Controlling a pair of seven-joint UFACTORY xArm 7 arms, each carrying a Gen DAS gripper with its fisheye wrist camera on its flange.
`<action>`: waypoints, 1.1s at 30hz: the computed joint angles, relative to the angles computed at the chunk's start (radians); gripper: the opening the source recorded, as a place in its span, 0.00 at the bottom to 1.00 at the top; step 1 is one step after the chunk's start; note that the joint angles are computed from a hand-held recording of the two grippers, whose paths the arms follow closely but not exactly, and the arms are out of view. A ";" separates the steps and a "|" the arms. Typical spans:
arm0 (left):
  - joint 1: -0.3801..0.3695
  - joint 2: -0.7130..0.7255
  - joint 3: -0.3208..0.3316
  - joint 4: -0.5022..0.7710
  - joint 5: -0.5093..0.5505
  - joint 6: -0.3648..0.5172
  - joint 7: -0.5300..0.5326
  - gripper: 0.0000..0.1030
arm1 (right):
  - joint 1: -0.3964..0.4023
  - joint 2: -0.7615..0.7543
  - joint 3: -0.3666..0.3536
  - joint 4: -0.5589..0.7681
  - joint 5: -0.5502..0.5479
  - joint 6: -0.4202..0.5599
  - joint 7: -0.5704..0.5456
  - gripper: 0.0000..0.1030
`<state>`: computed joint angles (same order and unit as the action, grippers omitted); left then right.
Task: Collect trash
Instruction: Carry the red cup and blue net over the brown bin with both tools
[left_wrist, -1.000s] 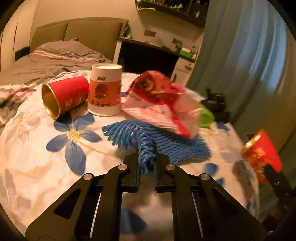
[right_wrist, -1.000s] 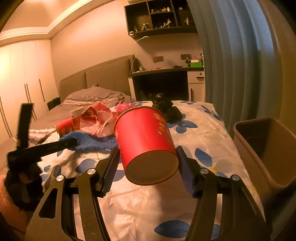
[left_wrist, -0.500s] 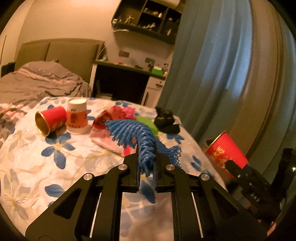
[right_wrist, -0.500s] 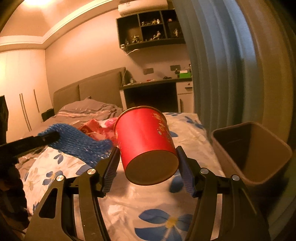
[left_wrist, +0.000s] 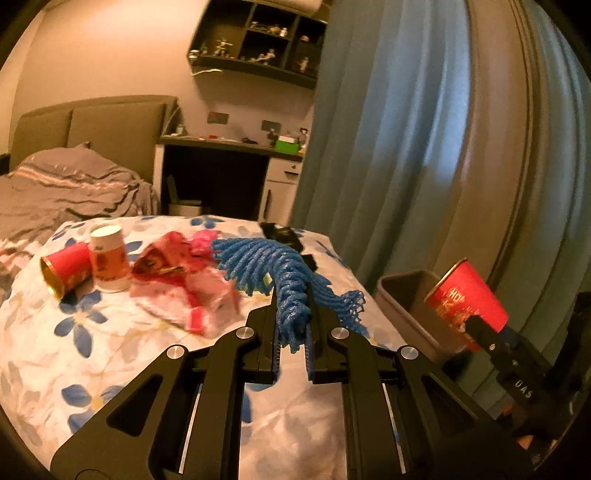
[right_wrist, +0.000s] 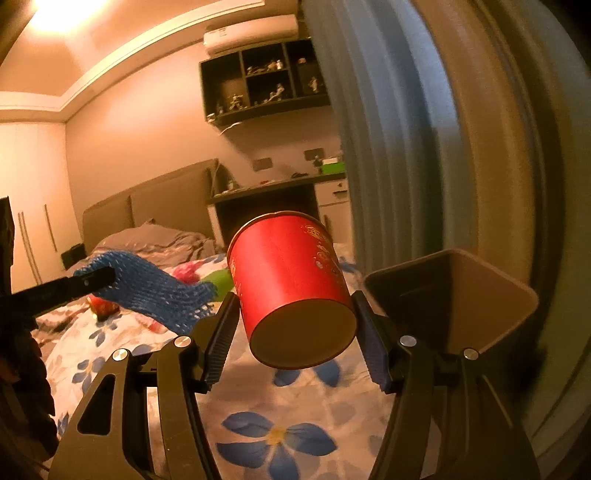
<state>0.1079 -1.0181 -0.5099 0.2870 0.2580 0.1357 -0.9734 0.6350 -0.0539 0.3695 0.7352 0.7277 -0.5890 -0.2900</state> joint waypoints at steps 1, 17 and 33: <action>0.015 0.034 -0.013 0.020 0.004 -0.016 0.000 0.09 | -0.003 -0.008 -0.005 -0.010 -0.001 -0.008 0.006 0.59; 0.264 0.336 -0.261 0.272 0.055 -0.157 0.016 0.09 | -0.087 -0.035 -0.036 -0.056 0.022 -0.079 0.029 0.59; 0.748 0.517 -0.746 0.558 0.039 -0.260 0.056 0.09 | -0.151 0.001 -0.087 -0.046 0.002 -0.125 0.062 0.59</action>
<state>0.8559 -0.5011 -1.2562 0.8454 0.2968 -0.1240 -0.9171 0.4839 -0.0527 0.2822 0.6896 0.7299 -0.7136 -0.2276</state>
